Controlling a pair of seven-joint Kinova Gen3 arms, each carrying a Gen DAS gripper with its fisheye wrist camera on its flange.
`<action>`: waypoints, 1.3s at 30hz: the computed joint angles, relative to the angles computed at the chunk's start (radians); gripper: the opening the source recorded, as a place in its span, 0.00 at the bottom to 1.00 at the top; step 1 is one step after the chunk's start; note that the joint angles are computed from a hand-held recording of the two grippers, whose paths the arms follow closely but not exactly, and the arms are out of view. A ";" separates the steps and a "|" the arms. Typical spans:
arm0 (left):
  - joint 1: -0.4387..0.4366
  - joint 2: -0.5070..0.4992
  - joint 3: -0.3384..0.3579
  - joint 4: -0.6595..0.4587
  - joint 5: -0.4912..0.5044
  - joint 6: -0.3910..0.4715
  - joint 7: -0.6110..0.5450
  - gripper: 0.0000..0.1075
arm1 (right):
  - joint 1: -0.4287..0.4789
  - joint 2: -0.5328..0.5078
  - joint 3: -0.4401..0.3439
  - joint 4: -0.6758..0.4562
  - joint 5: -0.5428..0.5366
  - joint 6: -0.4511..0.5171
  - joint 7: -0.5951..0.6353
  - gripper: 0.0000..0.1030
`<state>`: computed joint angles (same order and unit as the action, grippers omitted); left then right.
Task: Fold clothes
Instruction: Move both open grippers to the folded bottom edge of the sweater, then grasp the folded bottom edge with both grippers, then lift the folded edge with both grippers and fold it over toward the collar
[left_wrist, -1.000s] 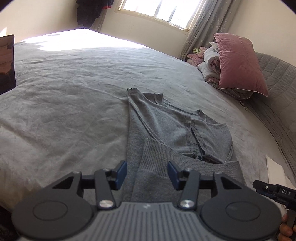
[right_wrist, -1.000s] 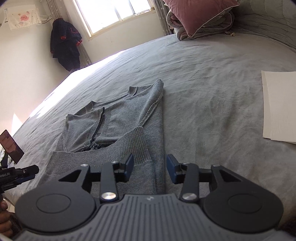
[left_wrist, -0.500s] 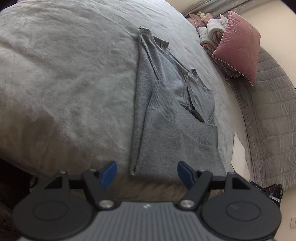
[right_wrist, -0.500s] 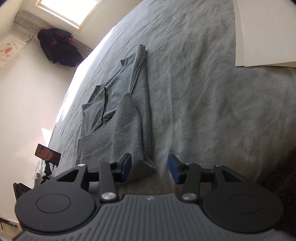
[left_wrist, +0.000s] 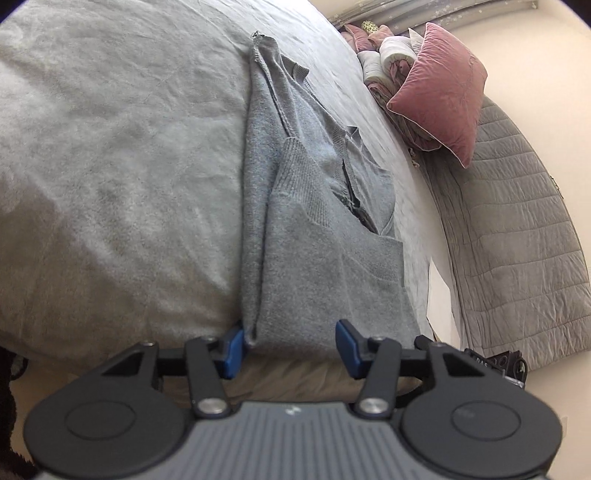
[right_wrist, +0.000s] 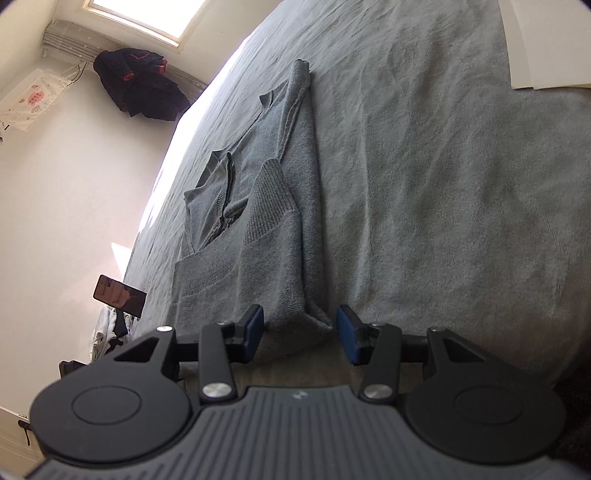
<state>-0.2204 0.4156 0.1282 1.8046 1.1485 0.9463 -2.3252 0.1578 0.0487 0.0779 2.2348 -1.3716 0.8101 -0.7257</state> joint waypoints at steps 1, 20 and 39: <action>-0.008 0.009 0.003 0.000 0.011 0.012 -0.011 0.46 | 0.004 0.006 0.003 0.004 -0.014 0.012 0.014 0.47; -0.054 0.110 0.036 -0.031 0.088 0.134 -0.067 0.11 | 0.077 0.072 0.011 -0.045 0.036 0.216 0.022 0.18; -0.035 0.186 0.009 -0.056 0.531 0.247 -0.239 0.10 | 0.087 0.153 -0.003 -0.144 -0.297 0.314 0.072 0.17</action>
